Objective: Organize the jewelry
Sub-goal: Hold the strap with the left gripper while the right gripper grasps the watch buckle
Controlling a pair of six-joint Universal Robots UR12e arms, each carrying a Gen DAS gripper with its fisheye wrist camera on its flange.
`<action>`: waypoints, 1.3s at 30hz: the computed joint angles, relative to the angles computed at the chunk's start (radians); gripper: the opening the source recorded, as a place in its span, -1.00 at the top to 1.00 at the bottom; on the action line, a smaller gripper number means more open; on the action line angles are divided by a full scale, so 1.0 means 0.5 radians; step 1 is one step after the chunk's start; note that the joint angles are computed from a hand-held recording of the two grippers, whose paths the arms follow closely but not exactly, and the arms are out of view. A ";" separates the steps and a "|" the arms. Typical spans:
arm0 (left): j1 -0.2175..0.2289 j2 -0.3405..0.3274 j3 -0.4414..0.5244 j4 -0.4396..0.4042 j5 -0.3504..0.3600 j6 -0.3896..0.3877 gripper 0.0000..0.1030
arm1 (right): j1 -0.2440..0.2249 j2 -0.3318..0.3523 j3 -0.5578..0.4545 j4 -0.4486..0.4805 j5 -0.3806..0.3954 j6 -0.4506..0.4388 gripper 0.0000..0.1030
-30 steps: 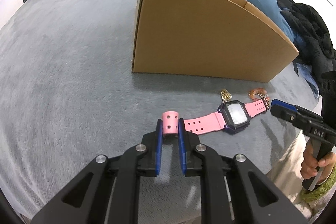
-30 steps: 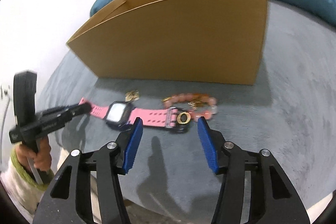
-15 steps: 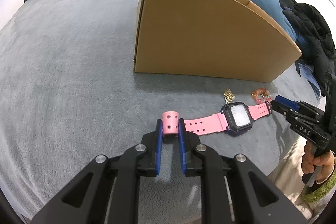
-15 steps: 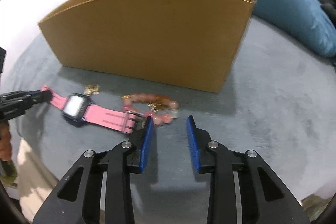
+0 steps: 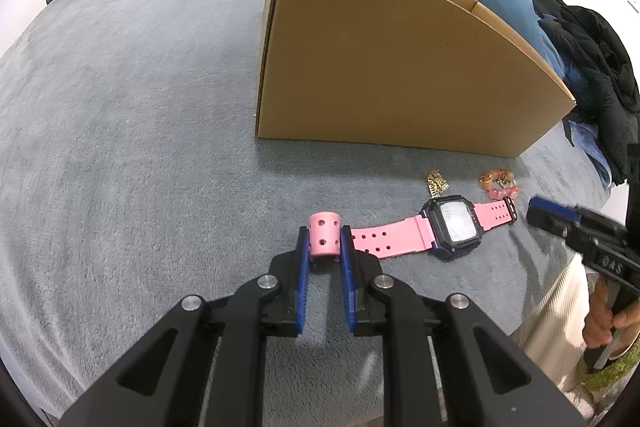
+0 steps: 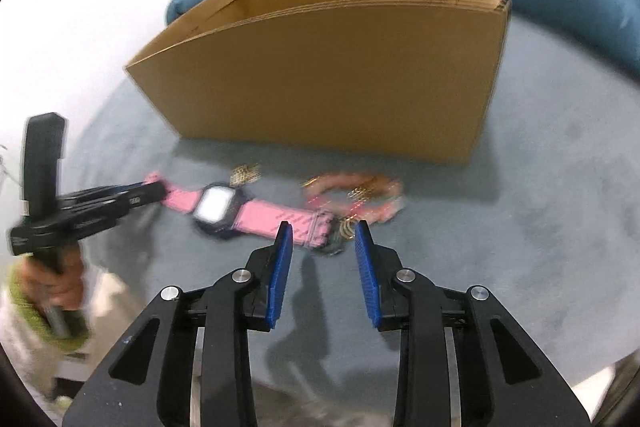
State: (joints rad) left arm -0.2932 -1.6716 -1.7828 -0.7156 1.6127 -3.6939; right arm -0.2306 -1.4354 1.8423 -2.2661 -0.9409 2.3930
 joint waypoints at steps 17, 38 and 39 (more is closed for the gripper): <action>0.004 0.000 -0.011 0.015 -0.011 -0.016 0.70 | 0.006 0.089 -0.121 0.273 0.094 0.213 0.13; 0.005 -0.007 -0.006 0.008 -0.004 -0.010 0.69 | -0.041 0.084 -0.160 0.416 0.303 0.192 0.68; 0.003 -0.007 -0.007 0.012 0.000 -0.008 0.69 | -0.038 0.080 -0.156 0.406 0.299 0.187 0.72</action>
